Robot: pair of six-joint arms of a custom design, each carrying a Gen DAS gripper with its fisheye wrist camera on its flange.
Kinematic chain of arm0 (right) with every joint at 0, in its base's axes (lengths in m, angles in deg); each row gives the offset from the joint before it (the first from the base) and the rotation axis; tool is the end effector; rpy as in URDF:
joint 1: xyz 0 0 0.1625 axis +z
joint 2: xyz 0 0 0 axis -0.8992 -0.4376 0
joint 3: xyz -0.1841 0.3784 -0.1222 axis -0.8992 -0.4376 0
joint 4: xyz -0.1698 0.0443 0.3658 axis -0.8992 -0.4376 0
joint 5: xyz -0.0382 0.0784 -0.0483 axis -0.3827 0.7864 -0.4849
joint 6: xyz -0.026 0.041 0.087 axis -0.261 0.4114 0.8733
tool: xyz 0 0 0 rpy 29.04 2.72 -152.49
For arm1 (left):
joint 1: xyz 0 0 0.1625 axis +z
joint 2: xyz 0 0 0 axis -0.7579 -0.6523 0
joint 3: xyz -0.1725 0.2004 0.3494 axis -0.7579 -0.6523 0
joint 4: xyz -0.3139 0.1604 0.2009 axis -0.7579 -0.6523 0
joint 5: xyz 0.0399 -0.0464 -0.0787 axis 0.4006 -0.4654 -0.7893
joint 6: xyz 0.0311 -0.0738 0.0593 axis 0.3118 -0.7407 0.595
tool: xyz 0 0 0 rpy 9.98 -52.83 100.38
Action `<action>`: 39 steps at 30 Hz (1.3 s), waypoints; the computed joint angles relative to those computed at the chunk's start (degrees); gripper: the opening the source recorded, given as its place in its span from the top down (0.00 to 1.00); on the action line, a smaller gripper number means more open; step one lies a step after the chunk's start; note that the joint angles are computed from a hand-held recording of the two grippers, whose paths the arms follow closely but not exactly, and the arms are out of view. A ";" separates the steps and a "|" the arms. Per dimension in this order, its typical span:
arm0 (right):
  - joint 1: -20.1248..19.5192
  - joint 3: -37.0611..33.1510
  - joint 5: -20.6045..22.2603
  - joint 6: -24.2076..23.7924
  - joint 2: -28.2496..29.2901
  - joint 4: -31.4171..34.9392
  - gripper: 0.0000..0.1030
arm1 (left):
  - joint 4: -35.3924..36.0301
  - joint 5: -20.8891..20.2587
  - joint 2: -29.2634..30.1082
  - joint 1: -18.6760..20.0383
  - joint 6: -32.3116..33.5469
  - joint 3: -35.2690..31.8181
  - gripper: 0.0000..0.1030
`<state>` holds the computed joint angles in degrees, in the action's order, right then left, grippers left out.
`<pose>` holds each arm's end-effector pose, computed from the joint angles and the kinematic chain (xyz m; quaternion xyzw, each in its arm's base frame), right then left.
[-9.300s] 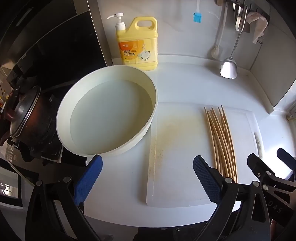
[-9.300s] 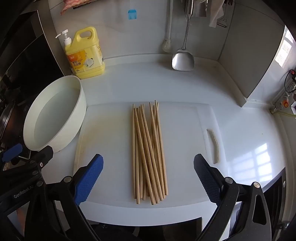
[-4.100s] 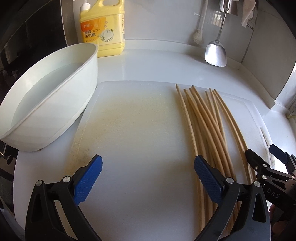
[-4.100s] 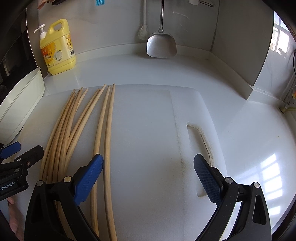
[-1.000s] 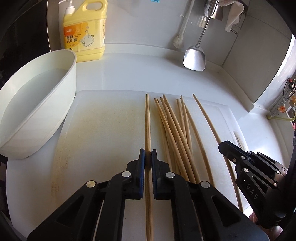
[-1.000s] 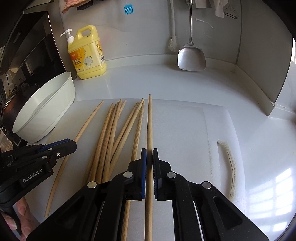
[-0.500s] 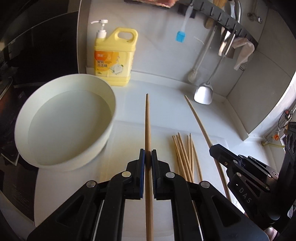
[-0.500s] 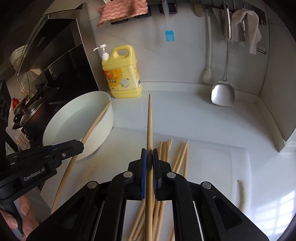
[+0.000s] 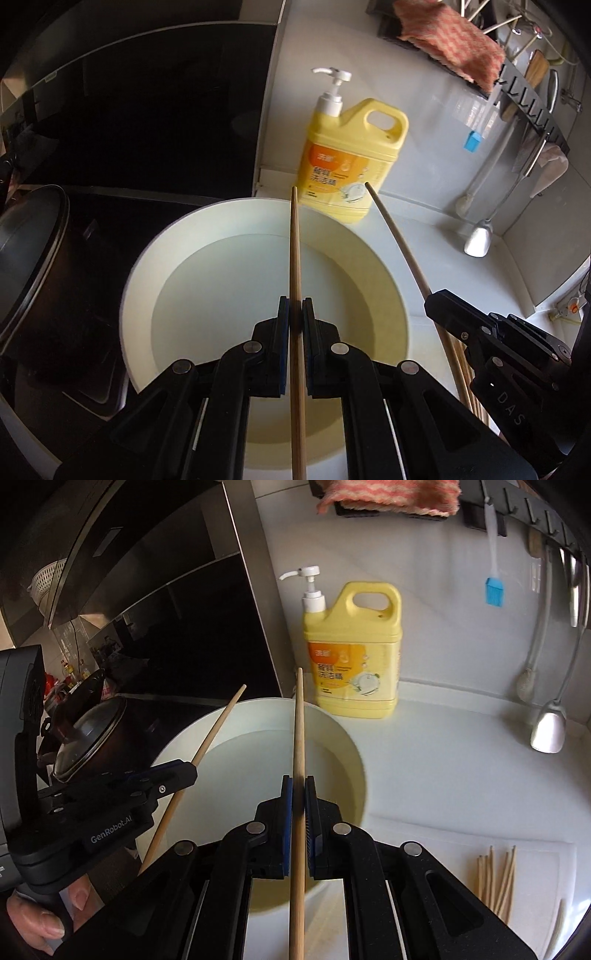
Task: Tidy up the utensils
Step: 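Carry both held chopsticks over the white water basin, then open both tools to drop the chopsticks into the basin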
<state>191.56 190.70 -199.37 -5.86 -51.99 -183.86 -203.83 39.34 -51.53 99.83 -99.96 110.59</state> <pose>0.4606 -0.4437 0.0080 0.3330 -0.9126 0.1852 0.1483 -0.0534 -0.4010 0.3827 0.0197 0.8850 -0.3576 0.2974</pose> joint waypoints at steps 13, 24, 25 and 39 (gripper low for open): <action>-0.07 -13.23 -0.74 9.14 11.70 11.58 0.94 | -10.97 -10.03 6.39 16.38 16.83 -4.66 0.93; -1.63 -16.54 -1.45 15.44 13.58 20.84 0.94 | -7.78 -12.43 10.22 20.26 17.21 -7.09 0.92; -1.77 -16.98 -1.32 15.64 13.82 21.65 0.94 | -7.36 -12.44 10.45 20.38 17.18 -7.25 0.92; -1.74 -17.45 -3.17 15.68 13.70 23.70 0.92 | -3.59 -8.73 9.71 19.38 13.61 -7.50 0.48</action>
<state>189.82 173.25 -202.54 9.82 -38.29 -160.16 -207.42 30.61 -41.82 119.21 -86.34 103.09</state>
